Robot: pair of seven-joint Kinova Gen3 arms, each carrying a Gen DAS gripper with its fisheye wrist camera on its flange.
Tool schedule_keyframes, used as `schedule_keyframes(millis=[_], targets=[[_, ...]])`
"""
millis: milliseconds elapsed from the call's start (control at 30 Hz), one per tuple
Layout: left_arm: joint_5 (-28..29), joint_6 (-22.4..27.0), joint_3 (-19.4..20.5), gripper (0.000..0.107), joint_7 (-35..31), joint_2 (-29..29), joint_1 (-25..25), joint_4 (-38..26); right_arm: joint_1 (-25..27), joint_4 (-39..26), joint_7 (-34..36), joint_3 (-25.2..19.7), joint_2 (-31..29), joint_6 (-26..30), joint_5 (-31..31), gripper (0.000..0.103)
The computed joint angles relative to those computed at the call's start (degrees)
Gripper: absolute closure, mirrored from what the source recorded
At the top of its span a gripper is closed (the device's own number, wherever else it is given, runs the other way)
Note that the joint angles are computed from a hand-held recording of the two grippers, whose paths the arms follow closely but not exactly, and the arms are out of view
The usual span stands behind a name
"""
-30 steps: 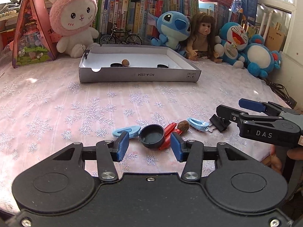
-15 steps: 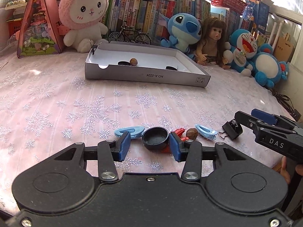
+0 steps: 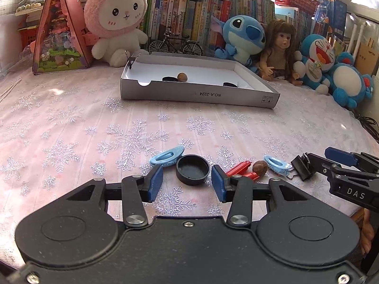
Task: Organize rigid objects
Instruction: 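Close the left tool on a black round lid while the right tool approaches another black lid, then close the right tool on the black lid while the left tool lifts its lid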
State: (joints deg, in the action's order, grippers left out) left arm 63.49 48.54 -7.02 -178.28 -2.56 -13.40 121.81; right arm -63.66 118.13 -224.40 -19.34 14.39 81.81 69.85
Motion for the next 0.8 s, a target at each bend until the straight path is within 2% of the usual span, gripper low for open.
schedule_keyframes(millis=[200, 400, 567, 800], targets=[[2.17, -1.65, 0.22, 0.071, -3.23, -0.42, 0.55, 1.55, 1.02, 0.11, -1.3, 0.31, -0.07, -2.93, 0.47, 0.035], [3.94, -3.77, 0.72, 0.071, -5.64, -0.64, 1.41, 2.61, 0.88, -0.51, -0.92, 0.6, 0.79, -3.02, 0.97, 0.035], [6.05, -8.5, 1.48, 0.069, -9.17, -1.72, 3.06, 4.42, -0.56, -4.71, 3.09, 2.28, 4.07, 2.53, -3.71, 0.033], [9.34, -10.26, 1.32, 0.069, -12.23, -1.97, 4.0, 5.93, -1.07, -3.75, 0.78, 2.31, 3.96, 2.61, -3.59, 0.032]])
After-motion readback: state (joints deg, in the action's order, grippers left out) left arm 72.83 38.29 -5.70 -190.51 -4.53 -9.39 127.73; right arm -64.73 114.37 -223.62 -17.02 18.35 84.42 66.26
